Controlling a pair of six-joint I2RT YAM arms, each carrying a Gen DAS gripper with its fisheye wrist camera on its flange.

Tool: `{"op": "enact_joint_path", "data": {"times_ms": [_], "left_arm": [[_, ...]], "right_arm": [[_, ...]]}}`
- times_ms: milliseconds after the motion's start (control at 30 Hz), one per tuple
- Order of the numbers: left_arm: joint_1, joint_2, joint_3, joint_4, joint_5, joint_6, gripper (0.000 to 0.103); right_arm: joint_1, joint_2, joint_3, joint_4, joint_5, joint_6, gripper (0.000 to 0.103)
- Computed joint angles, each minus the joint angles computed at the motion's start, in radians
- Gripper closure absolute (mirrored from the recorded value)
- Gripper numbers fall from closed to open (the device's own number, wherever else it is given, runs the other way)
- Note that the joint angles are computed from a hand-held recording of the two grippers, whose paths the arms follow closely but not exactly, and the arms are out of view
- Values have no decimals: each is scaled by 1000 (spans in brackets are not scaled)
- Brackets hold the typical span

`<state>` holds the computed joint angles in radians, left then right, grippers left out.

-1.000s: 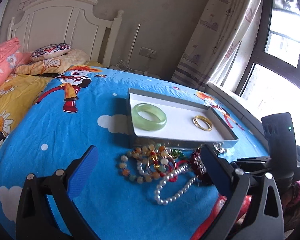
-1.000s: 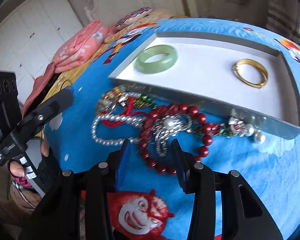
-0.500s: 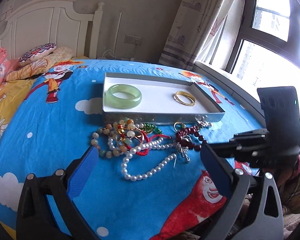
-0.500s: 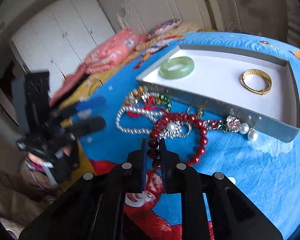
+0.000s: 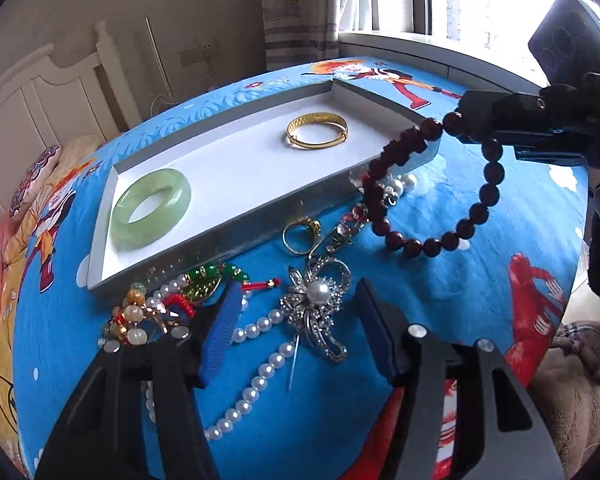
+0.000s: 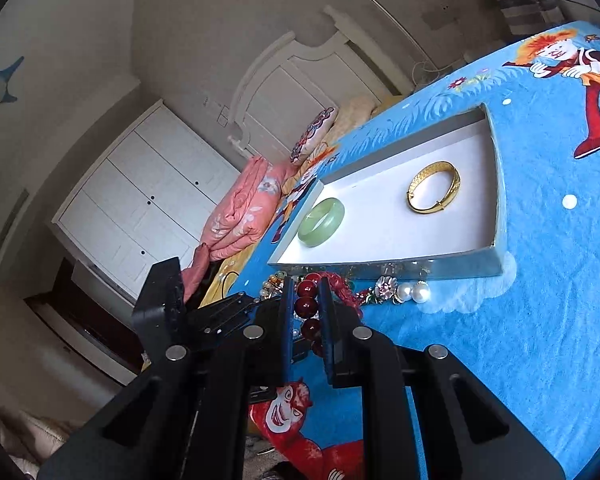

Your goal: Organize jewelry

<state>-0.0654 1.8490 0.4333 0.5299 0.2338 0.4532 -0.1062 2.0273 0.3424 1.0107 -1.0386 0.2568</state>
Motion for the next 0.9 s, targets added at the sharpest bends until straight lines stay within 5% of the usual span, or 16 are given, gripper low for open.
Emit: {"op": "enact_joint_path", "data": {"times_ms": [33, 67, 100, 533, 900], "left_arm": [[11, -3, 11, -29, 20, 12, 48], [13, -7, 10, -33, 20, 31, 70], [20, -8, 18, -66, 34, 56, 72], [26, -202, -31, -130, 125, 49, 72], [18, -52, 279, -301, 90, -70, 72]], "right_arm": [[-5, 5, -3, 13, -10, 4, 87], [-13, 7, -3, 20, -23, 8, 87], [-20, 8, -2, 21, -34, 8, 87], [-52, -107, 12, -30, -49, 51, 87], [93, -120, 275, -271, 153, 94, 87]]}}
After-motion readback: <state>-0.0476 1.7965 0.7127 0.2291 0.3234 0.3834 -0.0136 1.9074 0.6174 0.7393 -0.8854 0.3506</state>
